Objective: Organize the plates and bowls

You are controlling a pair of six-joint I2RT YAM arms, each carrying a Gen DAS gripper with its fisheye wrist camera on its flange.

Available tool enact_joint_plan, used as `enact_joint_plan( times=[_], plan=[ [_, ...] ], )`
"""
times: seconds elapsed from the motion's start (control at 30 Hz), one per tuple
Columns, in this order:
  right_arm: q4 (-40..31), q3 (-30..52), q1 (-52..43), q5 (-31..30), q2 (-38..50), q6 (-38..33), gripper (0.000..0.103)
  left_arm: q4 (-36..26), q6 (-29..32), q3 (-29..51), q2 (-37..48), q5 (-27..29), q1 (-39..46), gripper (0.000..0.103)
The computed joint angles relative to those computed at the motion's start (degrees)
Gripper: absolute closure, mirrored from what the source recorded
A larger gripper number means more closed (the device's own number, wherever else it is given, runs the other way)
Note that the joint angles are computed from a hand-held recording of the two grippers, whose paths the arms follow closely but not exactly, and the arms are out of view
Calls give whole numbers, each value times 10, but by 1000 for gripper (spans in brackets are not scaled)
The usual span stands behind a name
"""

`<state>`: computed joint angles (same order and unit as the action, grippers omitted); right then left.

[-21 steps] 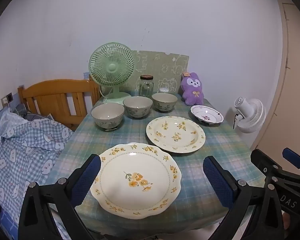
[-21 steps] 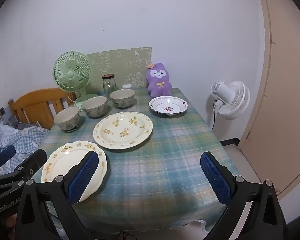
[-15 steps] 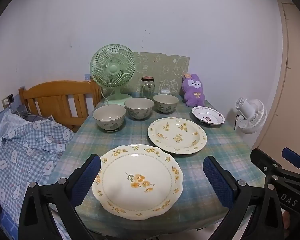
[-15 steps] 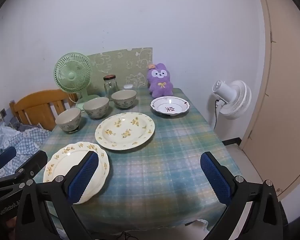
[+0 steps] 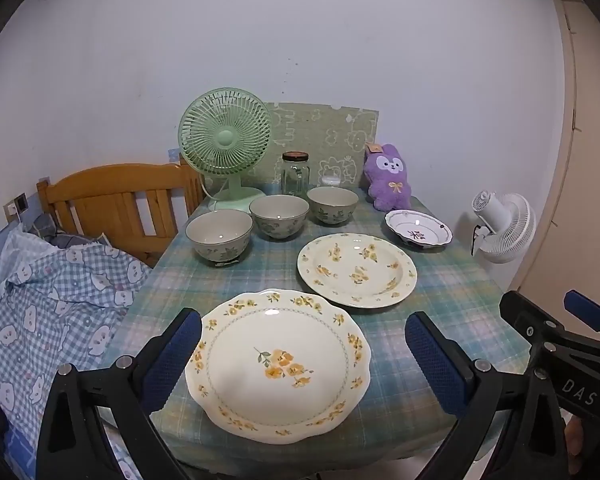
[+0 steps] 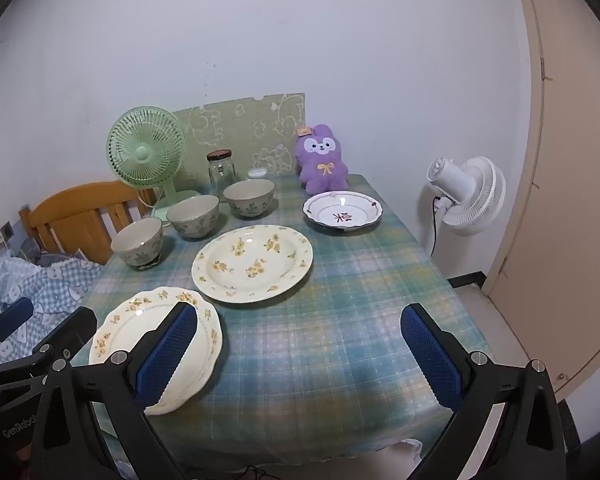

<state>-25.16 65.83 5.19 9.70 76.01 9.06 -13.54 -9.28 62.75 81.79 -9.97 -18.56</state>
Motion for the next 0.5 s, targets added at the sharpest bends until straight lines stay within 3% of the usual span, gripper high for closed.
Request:
enact_joint_plan(
  times=[0.5],
  plan=[
    [-1, 0, -2, -4, 7, 4, 0, 13, 1, -10, 2, -7, -1, 1]
  ],
)
